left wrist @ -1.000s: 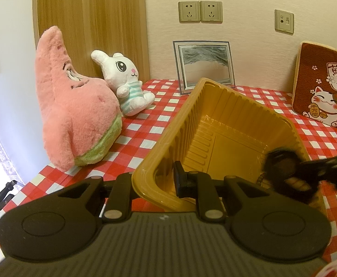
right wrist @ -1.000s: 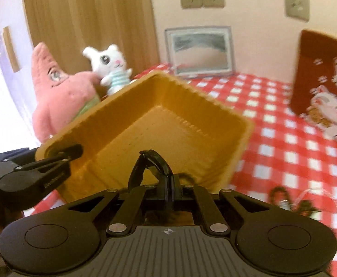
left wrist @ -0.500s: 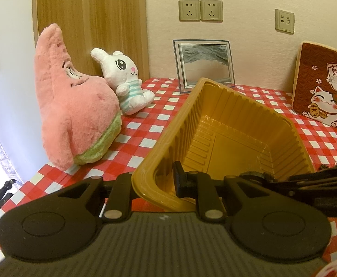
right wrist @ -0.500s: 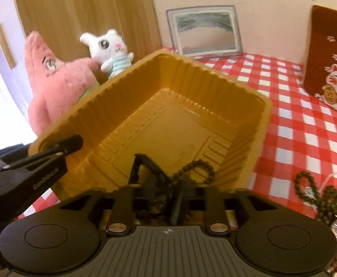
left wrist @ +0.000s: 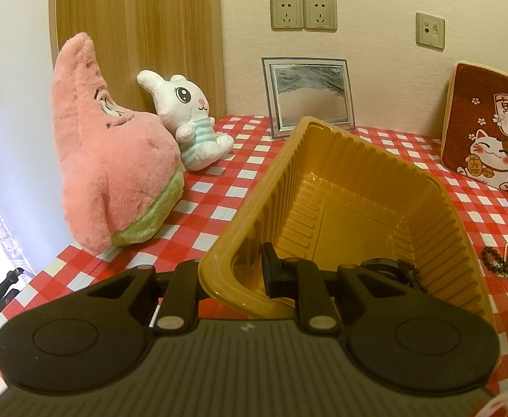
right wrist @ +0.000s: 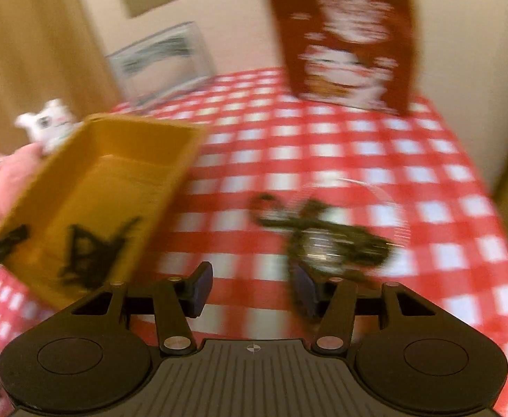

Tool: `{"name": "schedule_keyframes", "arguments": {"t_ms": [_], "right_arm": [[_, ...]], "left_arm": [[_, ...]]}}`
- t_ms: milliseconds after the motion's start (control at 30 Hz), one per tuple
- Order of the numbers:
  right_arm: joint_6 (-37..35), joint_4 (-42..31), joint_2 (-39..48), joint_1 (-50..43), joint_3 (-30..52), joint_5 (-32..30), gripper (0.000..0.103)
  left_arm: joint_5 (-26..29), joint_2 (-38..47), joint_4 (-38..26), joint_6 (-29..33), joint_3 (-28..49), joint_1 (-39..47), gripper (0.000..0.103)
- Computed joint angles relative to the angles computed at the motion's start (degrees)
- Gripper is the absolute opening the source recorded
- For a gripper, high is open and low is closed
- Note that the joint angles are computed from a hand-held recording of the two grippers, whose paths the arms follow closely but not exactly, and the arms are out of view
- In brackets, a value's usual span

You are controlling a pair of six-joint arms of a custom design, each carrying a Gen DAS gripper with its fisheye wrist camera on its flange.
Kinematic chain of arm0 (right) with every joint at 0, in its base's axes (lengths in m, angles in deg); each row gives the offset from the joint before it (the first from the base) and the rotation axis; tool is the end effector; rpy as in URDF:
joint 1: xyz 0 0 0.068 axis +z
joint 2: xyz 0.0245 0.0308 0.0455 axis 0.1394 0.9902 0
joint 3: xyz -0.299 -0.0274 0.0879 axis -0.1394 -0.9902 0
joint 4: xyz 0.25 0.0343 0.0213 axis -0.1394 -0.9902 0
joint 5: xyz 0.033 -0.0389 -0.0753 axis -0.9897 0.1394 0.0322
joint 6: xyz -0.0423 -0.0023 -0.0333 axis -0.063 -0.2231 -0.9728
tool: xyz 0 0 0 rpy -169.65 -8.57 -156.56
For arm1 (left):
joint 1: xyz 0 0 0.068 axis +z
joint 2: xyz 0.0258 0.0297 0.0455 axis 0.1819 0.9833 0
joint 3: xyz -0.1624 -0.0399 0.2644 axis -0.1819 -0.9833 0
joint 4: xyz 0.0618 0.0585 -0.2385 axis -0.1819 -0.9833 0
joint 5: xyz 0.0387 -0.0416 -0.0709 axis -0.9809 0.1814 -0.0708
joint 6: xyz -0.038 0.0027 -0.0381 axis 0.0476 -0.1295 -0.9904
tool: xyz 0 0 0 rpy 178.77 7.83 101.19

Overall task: Organize jewelry
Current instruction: 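Return the right gripper to the pile and grasp a dark bead bracelet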

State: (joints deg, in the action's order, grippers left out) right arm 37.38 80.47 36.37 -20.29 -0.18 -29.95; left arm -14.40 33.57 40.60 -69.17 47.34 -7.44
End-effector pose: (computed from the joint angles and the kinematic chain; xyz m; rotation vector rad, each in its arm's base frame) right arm 0.1078 -0.0465 0.1499 0.5571 2.3010 0.1586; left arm 0.2276 -0.0687 0.1412 0.2307 2.1044 -0.0580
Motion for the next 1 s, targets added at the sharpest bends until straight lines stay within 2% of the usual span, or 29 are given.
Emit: {"name": "schedule_keyframes", "arguments": {"t_ms": [133,233,333,433,533,633,733,800,867,1000], "right_arm": [[-10.9,-1.6,2.3,-15.3,0.8,-5.0,0.052],[-16.6,-0.5,4.6,-19.7,1.1,-6.7,0.035],[-19.0,1.2,4.9,-17.8,0.3,-5.8,0.029],[-19.5,6.1,7.5,-10.7,-1.0,-0.6,0.022],[-17.7,14.5,14.3,-3.5,-2.4,6.3,0.019],[-16.8,18.8,20.2,-2.0,-2.2,7.7,0.017],[-16.3,21.9,23.5,-0.5,-2.3,9.7,0.007],[-16.9,21.8,21.8,-1.8,-2.7,8.0,0.007],[-17.0,18.7,16.7,-2.7,-2.9,6.8,0.007],[-16.4,7.7,4.4,-6.5,-0.5,2.9,0.007]], "left_arm": [[0.2,0.3,0.1,0.1,0.0,0.3,0.017],[0.2,0.4,0.2,0.1,0.0,0.3,0.018],[0.2,0.4,0.2,0.1,0.0,0.3,0.018],[0.2,0.4,0.2,0.1,0.1,0.4,0.018],[0.2,0.4,0.2,0.1,0.1,0.3,0.018],[0.2,0.4,0.2,0.1,0.1,0.4,0.018],[0.3,0.4,0.3,0.2,0.0,0.4,0.018],[0.3,0.4,0.3,0.2,0.0,0.4,0.018],[0.2,0.4,0.2,0.1,0.1,0.3,0.018],[0.3,0.4,0.2,0.2,0.1,0.4,0.018]]}}
